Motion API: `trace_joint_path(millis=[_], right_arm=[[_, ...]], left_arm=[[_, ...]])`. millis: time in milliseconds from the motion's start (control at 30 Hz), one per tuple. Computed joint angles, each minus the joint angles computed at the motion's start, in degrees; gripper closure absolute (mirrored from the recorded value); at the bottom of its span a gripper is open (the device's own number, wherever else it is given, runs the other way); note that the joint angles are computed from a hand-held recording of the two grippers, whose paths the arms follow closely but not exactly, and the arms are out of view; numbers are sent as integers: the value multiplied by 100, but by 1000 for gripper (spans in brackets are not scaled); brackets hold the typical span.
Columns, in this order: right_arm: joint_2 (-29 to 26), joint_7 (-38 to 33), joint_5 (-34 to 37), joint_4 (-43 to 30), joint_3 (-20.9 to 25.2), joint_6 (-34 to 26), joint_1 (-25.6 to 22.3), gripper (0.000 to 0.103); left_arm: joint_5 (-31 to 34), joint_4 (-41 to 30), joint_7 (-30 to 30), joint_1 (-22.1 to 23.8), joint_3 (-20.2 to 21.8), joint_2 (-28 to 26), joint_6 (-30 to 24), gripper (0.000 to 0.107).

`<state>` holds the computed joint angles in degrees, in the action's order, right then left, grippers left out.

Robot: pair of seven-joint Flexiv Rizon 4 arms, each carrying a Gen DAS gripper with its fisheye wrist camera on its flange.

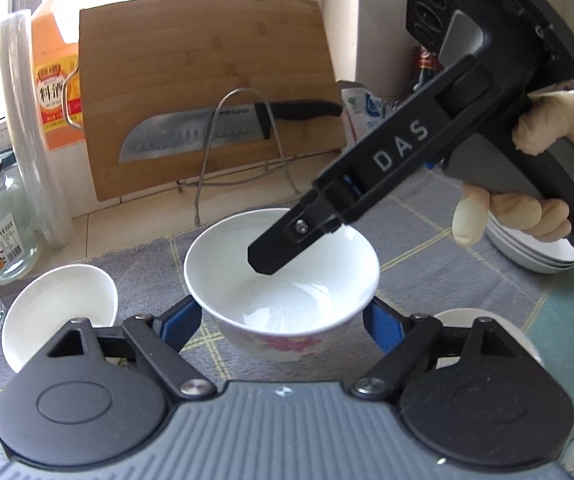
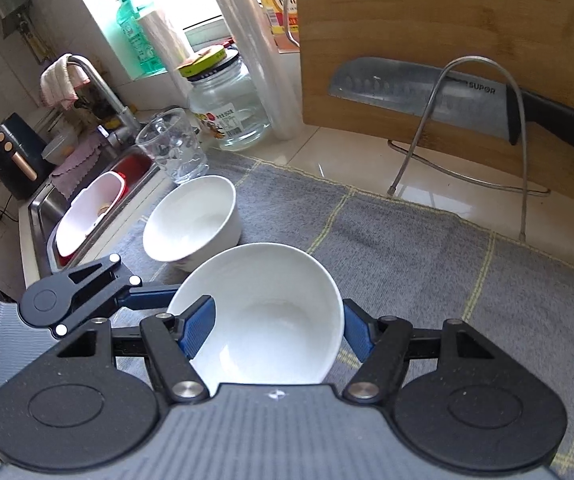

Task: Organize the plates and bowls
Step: 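Carry the held bowl with the right tool and lower it into the pink-flowered bowl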

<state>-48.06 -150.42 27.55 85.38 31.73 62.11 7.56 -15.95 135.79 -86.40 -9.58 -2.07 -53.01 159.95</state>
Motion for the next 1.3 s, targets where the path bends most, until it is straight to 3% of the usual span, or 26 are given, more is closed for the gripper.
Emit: trace_joint_path(millis=[467,1300], right_arm=[[517,-792,846,641,285,8,-644,30],[1119,-1585,2032,1423,-193,-45,-909,29]], left_arm=[[-439,258,-52,-562,-126,91,344,20],[-508,169,60,-1146,-293,-61,97,20]])
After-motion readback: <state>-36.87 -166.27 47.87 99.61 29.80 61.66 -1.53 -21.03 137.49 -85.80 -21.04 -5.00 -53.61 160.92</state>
